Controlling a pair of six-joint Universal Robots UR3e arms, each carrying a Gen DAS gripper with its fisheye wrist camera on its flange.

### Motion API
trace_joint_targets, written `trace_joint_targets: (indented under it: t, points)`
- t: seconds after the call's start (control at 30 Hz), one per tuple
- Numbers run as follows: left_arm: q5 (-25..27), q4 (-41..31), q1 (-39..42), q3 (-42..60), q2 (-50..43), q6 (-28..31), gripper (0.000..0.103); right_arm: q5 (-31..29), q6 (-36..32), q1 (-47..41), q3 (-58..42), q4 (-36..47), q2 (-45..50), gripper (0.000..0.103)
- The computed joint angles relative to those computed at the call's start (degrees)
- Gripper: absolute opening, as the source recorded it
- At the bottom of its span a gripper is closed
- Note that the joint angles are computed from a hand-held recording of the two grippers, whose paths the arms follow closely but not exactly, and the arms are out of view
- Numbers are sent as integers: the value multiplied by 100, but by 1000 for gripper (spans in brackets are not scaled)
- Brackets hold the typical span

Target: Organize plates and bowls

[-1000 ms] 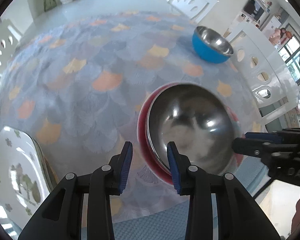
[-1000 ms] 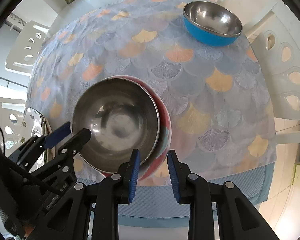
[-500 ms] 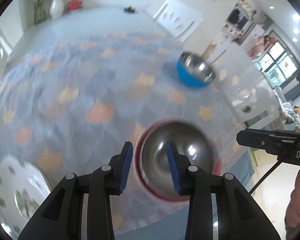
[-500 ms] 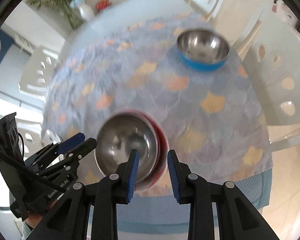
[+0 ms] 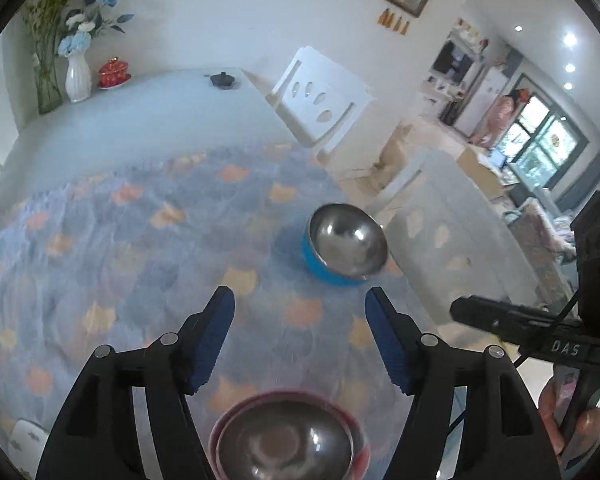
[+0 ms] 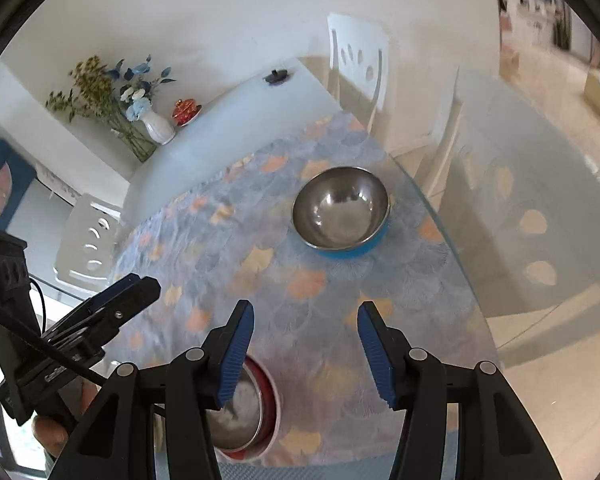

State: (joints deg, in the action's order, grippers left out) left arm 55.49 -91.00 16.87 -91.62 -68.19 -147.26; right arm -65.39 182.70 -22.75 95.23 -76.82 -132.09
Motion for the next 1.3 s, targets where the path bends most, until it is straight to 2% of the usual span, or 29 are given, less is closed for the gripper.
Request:
trace_joint_targets:
  t: [0.03, 0.1, 0.2, 0.37, 0.5, 0.7, 0.8, 0.87, 0.97, 1.03, 1.1, 1.17, 1.3]
  points:
    - [174, 367, -330, 28, -249, -405, 66, 270, -462, -441, 108, 206, 33, 52]
    - [512, 969, -1035, 212, -969, -1194, 66, 431, -925, -807, 330, 244, 147, 52]
    - [886, 1375, -1784, 659, -2022, -2030, 64, 537, -1583, -1261, 644, 76, 605, 52]
    - [1000, 1703, -2309, 1239, -3162, -2914, 64, 437, -1999, -1480, 934, -737, 1651, 52]
    - [1012, 1771, -2468, 1595, -3798, -3348, 64, 433, -2176, -1594, 850, -1108, 2408, 52]
    - [1213, 1765, -2722, 2032, -4432, -3623, 61, 440, -2237, -1378, 722, -1551, 3207, 52]
    - [1242, 1640, -2752, 2201, -4623, -3634, 53, 489, -2239, -1158, 686, -1775, 3518, 52]
    - [1265, 1491, -2755, 2359, -4750, -3621, 41, 480, -2214, -972, 687, -1996, 3680, 52]
    - [1435, 1329, -2800, 2531, -4878, -3573, 29, 412, -2151, -737, 739, -2367, 3794, 52]
    - [1503, 1335, -2806, 2529, -4889, -3559, 24, 342, -2128, -651, 812, -2587, 3837, 46]
    - [1607, 1360, -2817, 2497, -4883, -3548, 16, 209, -2038, -522, 836, -2761, 3932, 31]
    - [1559, 1429, -2784, 2385, -4819, -3541, 13, 126, -1934, -405, 878, -2878, 4027, 23]
    - [1627, 1610, -2747, 2006, -4436, -3432, 13, -136, -1783, -220, 1022, -3149, 3898, 23]
